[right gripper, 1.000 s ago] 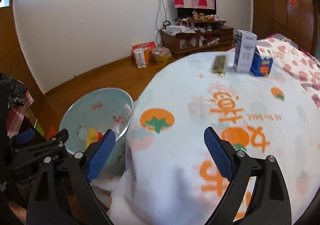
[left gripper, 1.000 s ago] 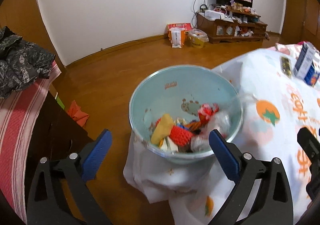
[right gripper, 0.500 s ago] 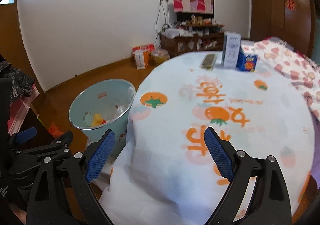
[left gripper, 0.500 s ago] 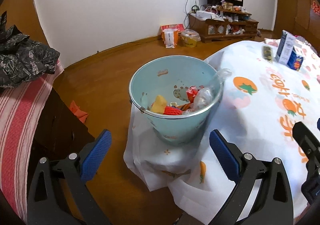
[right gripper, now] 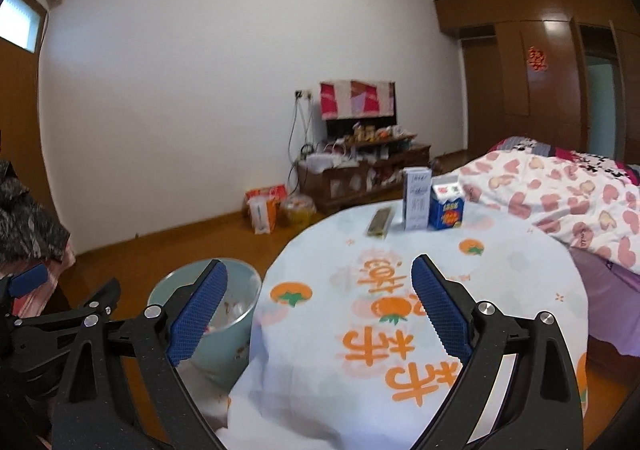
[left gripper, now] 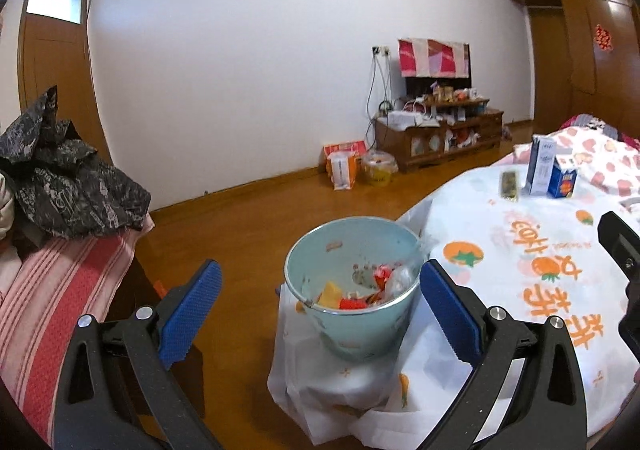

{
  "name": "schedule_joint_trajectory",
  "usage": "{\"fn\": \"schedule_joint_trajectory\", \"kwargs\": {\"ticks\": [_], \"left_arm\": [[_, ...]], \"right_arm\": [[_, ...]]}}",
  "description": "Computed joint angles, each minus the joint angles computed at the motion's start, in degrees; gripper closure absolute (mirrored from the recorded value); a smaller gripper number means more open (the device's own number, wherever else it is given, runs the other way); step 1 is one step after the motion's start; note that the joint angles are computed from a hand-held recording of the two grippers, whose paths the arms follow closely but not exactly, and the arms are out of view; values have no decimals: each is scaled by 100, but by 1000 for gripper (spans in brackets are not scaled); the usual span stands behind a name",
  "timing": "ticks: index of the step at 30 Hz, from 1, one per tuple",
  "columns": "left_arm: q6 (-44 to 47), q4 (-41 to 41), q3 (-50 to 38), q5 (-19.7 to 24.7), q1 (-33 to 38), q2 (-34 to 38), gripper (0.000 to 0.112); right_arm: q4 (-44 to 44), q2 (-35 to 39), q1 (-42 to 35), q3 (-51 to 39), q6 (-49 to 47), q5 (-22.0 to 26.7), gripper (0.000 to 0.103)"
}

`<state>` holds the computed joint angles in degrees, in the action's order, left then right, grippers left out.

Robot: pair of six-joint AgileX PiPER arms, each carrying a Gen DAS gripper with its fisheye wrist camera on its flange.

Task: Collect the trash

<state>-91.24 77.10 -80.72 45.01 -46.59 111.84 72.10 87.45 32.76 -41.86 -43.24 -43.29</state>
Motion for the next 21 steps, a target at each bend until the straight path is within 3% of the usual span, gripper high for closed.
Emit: {"fn": "schedule_joint_trajectory", "kwargs": {"ticks": [5, 21], "left_arm": [[-218, 276, 118, 3, -31, -115, 15], [-142, 326, 191, -81, -123, -178, 15]], "right_arm": [[87, -59, 138, 63, 58, -288, 11], [82, -21, 27, 82, 235, -65, 11]]}}
